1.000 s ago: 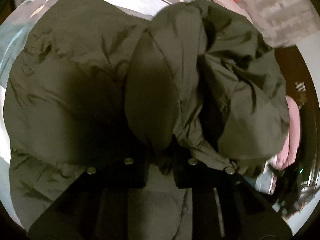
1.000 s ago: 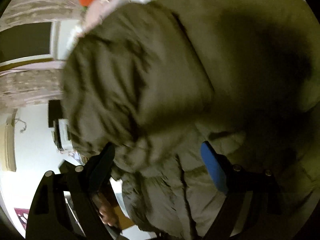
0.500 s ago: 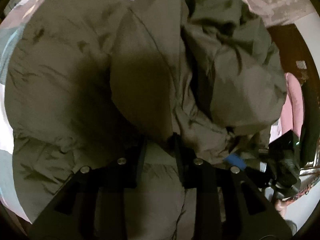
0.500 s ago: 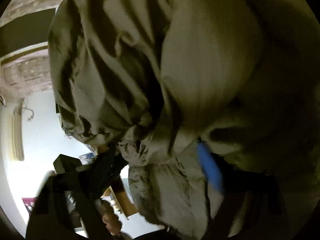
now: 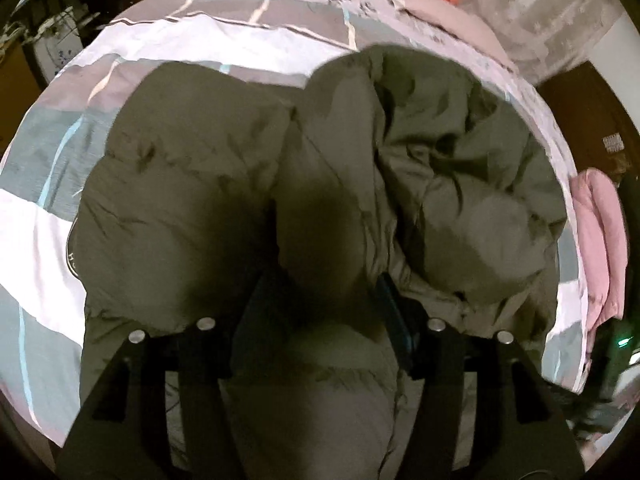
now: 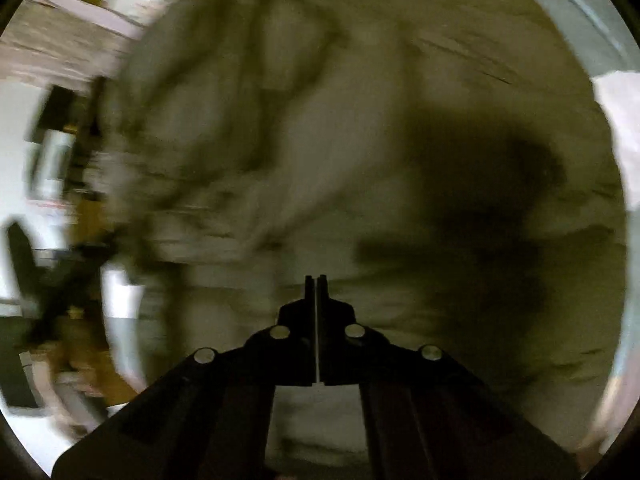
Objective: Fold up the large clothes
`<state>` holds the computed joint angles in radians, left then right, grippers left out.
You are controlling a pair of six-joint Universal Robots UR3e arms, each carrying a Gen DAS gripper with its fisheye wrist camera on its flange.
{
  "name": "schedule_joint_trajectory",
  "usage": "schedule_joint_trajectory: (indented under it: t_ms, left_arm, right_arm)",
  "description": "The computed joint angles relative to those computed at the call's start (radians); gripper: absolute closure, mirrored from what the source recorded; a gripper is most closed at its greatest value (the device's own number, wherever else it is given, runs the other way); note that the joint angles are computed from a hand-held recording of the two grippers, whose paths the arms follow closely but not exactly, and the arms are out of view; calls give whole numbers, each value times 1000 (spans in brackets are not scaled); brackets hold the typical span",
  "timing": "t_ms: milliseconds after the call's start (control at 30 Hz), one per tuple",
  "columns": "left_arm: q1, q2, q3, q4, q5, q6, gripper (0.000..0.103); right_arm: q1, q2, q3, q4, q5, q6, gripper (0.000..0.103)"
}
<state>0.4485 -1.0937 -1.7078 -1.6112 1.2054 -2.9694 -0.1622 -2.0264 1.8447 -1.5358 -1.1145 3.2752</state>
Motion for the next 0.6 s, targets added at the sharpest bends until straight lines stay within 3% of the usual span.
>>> schedule_joint_trajectory:
  t_ms: [67, 100, 133, 200, 267, 400, 467, 567, 600]
  left_arm:
    - [45, 14, 12, -27, -27, 31, 43]
    - [12, 7, -11, 28, -37, -4, 40]
    - [7, 15, -22, 46, -44, -10, 34]
    - [-58, -9, -32, 113, -45, -72, 26]
    - [-87, -32, -32, 134, -91, -115, 19]
    - [-79, -85, -40, 113, -289, -152, 2]
    - [-104, -146, -43, 97, -360, -181, 2]
    - [-122, -174, -100, 149, -394, -282, 2]
    - [-121, -167, -132, 192, -401, -320, 10]
  right_arm:
    - [-71, -34, 0, 29, 45, -26, 100]
    - [-114, -64, 0, 60, 63, -63, 91]
    - [-125, -75, -20, 62, 83, -63, 61]
    - [-149, -77, -45, 65, 130, -71, 12]
    - [-132, -56, -61, 44, 202, -57, 11]
    - [-78, -10, -106, 68, 204, -67, 11]
    - [-63, 8, -110, 76, 209, -72, 11]
    - [-64, 28, -125, 109, 213, -107, 11]
    - [-46, 39, -124, 86, 204, -92, 11]
